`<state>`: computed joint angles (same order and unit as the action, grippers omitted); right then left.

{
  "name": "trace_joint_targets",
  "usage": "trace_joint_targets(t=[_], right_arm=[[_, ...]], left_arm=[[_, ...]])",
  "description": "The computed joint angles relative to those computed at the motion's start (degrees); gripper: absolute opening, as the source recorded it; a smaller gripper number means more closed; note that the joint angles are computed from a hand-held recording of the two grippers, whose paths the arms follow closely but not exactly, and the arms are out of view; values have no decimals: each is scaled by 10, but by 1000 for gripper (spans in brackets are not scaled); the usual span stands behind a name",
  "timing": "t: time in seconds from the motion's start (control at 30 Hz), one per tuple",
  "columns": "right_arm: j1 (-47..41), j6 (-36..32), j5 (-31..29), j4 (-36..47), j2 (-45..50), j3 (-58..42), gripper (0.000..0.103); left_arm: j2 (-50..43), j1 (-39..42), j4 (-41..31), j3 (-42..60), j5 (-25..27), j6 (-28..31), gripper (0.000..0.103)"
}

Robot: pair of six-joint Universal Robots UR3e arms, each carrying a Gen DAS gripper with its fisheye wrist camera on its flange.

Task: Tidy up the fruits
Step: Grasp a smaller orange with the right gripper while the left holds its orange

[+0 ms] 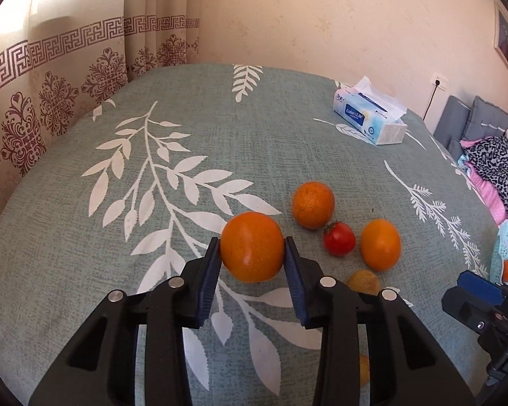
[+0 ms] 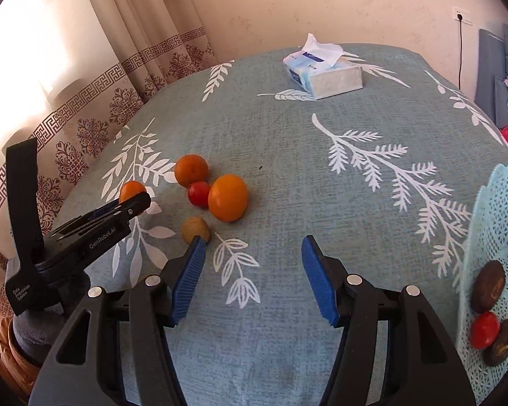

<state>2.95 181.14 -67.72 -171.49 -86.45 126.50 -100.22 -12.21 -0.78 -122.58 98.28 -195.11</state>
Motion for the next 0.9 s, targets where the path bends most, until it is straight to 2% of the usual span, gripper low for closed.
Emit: trace_joint_targets(t=[0.4, 0.53, 0.67, 0.9], right_arm=[[86, 37, -52, 42, 176, -213, 60], [92, 41, -59, 57, 210, -249, 47], [89, 44, -62, 55, 217, -250, 37], [69, 54, -46, 54, 176, -205, 37]], left_arm=[[6, 22, 9, -24, -24, -11, 37], [3, 25, 10, -25, -30, -10, 37], [-1, 26, 11, -25, -39, -6, 37], [-1, 25, 16, -27, -46, 1, 37]])
